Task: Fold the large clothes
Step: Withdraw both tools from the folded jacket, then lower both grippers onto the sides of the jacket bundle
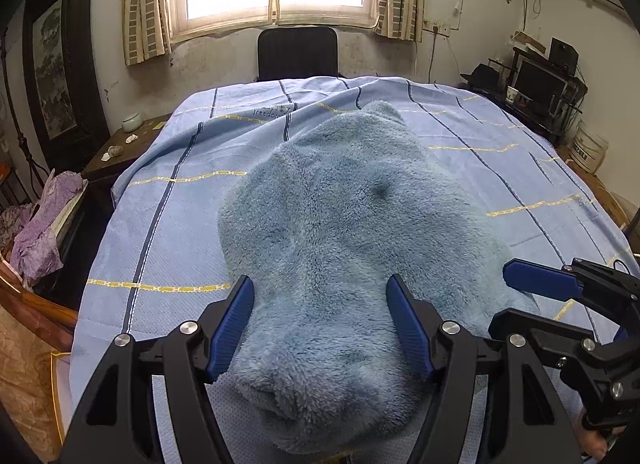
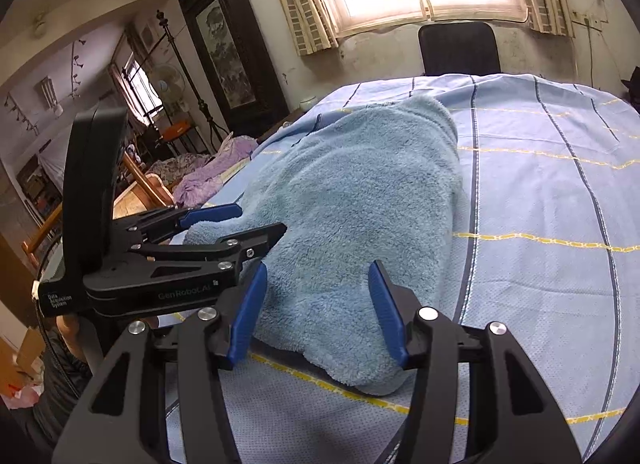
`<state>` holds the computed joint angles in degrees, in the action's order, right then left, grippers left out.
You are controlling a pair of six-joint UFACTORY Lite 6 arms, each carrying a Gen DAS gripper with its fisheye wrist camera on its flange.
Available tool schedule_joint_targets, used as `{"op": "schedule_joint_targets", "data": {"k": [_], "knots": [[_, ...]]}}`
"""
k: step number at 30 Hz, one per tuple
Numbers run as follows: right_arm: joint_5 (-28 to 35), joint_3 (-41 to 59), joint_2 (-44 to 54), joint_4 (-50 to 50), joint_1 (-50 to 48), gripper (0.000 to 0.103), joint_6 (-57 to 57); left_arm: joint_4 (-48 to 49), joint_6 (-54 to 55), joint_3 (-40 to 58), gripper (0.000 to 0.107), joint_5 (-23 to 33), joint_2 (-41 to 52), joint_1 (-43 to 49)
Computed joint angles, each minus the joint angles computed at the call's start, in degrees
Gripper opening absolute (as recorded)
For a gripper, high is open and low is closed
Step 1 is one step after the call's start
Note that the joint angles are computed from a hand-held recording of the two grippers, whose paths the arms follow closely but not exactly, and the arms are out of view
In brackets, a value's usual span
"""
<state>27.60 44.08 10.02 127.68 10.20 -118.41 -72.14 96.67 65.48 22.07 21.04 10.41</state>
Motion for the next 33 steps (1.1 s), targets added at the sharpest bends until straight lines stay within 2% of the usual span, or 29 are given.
{"op": "schedule_joint_targets", "data": {"k": [8,13,19,24,28,33], "knots": [[-1.22,-0.78,-1.87,2.53,-1.21,0.052,-0.76,-6.96,5.53,-1.5,0.069,-1.4,-1.66,0.59],[-4.0,5.57,0.36,-10.1,-3.16,0.052,12.31,-1.15,-3.02,3.43,0.069,-0.45,2.07,2.09],[-6.74,16.23,6.45,-23.96,-3.08,0.038,25.86,4.73,-11.08,8.58,0.072,2.03,5.9,3.66],[-7.34,23.41,13.58,-32.44,-2.49,0.038,35.62,7.34,-13.32,9.78,0.078,-0.52,8.04,2.1],[-7.79,24.06,16.03,-30.17,-2.19,0.037,32.59,8.12,-13.74,9.9,0.081,-1.53,8.48,1.49],[-4.38,23.62,16.61,-29.11,-3.95,0.037,31.48,6.78,-12.38,9.51,0.081,-1.3,8.39,1.68]]}}
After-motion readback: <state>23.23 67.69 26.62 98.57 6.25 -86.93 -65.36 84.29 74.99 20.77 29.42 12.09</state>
